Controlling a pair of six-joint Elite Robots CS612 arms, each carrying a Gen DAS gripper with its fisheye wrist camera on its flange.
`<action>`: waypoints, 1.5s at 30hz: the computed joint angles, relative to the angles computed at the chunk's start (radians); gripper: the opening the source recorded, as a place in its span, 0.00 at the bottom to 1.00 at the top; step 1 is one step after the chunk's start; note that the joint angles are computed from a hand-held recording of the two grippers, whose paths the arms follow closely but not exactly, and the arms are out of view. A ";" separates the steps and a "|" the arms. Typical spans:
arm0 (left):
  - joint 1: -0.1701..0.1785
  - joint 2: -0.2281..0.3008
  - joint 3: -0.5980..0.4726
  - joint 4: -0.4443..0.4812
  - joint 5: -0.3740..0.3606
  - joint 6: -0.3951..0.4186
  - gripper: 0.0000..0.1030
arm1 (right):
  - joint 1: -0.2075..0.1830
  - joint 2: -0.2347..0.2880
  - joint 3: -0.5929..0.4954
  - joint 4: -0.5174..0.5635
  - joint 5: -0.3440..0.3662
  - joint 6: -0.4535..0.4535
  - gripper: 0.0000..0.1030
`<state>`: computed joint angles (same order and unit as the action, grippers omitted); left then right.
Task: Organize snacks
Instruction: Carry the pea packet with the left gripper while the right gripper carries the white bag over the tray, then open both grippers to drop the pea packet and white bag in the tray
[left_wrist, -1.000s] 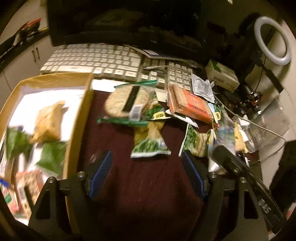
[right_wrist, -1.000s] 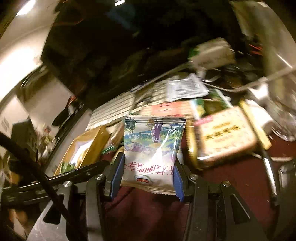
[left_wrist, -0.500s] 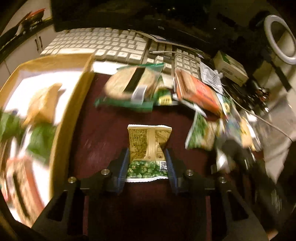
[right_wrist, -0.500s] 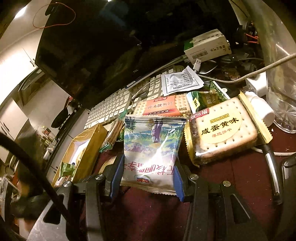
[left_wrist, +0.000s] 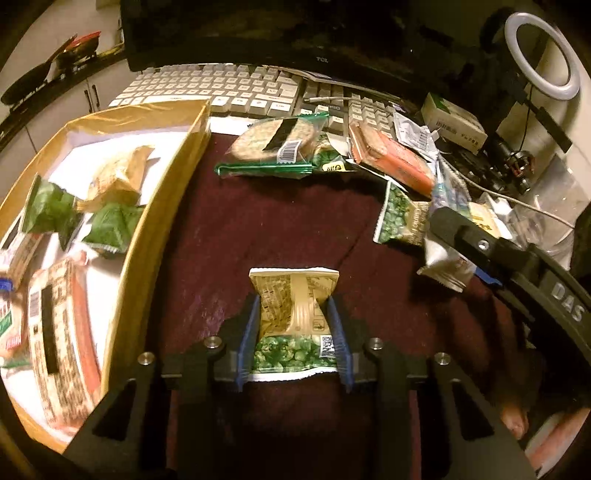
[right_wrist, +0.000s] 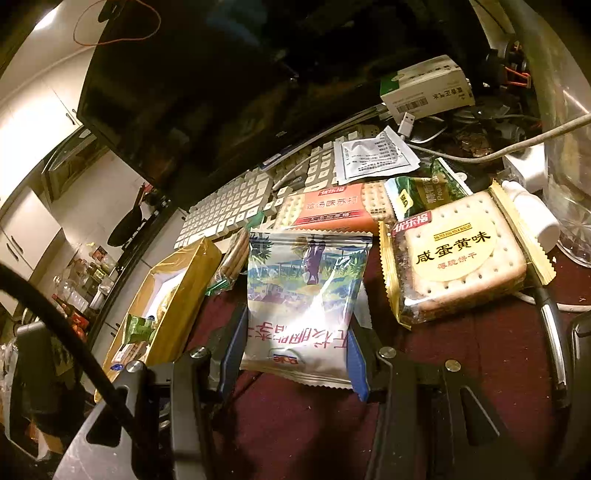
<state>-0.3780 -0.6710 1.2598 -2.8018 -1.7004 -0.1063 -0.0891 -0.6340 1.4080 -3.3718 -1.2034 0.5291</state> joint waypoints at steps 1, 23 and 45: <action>0.005 -0.010 0.017 -0.026 -0.023 -0.006 0.36 | 0.000 0.000 0.000 -0.005 0.004 -0.004 0.47; 0.181 -0.082 0.110 -0.317 -0.116 -0.305 0.36 | 0.072 -0.026 -0.099 0.216 0.115 -0.294 0.47; 0.200 0.279 -0.670 0.475 0.004 -0.117 0.37 | 0.180 0.318 -0.909 0.951 -0.149 -0.582 0.47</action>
<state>-0.1776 -0.3918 0.5895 -2.3269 -1.6960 -0.2237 0.0908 -0.3158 0.4992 -2.4206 -1.3526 -0.0529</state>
